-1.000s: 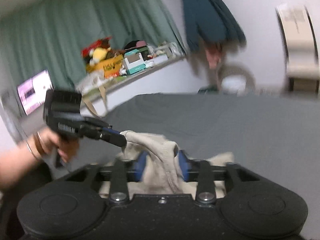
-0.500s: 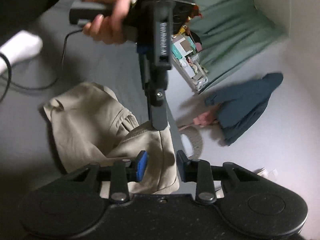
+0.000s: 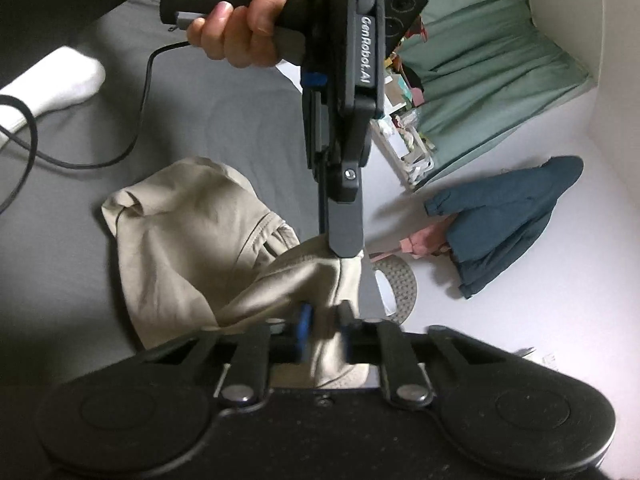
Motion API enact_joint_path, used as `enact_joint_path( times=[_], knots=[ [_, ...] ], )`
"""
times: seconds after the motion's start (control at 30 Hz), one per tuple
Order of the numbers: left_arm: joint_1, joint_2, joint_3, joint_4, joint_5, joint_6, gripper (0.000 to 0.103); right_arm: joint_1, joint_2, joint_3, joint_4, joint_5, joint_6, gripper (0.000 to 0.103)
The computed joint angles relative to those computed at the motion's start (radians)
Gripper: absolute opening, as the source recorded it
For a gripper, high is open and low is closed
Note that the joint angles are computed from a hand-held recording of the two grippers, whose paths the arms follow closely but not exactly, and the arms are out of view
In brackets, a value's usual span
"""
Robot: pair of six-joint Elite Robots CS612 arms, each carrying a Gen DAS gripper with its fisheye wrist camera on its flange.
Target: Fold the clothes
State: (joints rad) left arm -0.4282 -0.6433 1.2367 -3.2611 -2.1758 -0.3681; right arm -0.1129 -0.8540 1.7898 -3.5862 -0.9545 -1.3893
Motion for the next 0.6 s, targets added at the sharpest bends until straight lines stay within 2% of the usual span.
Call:
enact_joint_path(
  times=[0.07, 0.13, 0.2, 0.27, 0.3, 0.33, 0.4, 0.47, 0.53, 0.6],
  knots=[
    [0.001, -0.004, 0.004, 0.013, 0.005, 0.014, 0.004, -0.001, -0.003, -0.001, 0.013, -0.005, 0.007, 0.006],
    [-0.007, -0.022, 0.026, 0.024, 0.051, 0.062, 0.005, 0.000, 0.000, -0.006, 0.006, -0.016, 0.017, 0.005],
    [-0.027, -0.052, 0.060, 0.038, 0.162, 0.157, 0.005, 0.003, 0.007, -0.013, -0.004, -0.036, 0.030, 0.005],
    [-0.050, -0.080, 0.097, 0.024, 0.261, 0.274, 0.016, 0.007, 0.010, -0.018, -0.004, -0.060, 0.043, 0.005],
    [-0.062, -0.093, 0.114, 0.017, 0.304, 0.339, 0.034, 0.009, 0.014, -0.022, -0.007, -0.070, 0.048, 0.005],
    [-0.071, -0.101, 0.126, 0.002, 0.328, 0.389, 0.057, 0.010, 0.015, -0.024, -0.004, -0.081, 0.053, 0.005],
    [-0.098, -0.113, 0.157, -0.065, 0.398, 0.514, 0.079, 0.013, 0.019, -0.028, -0.013, -0.093, 0.062, 0.005],
    [-0.125, -0.119, 0.175, -0.121, 0.474, 0.641, 0.079, 0.014, 0.016, -0.024, -0.015, -0.094, 0.065, 0.005],
    [-0.154, -0.122, 0.181, -0.126, 0.577, 0.752, 0.079, 0.014, 0.013, -0.019, -0.015, -0.090, 0.063, 0.005],
    [-0.185, -0.118, 0.185, -0.144, 0.699, 0.899, 0.079, 0.012, 0.009, -0.011, -0.025, -0.079, 0.058, 0.005]
  ],
)
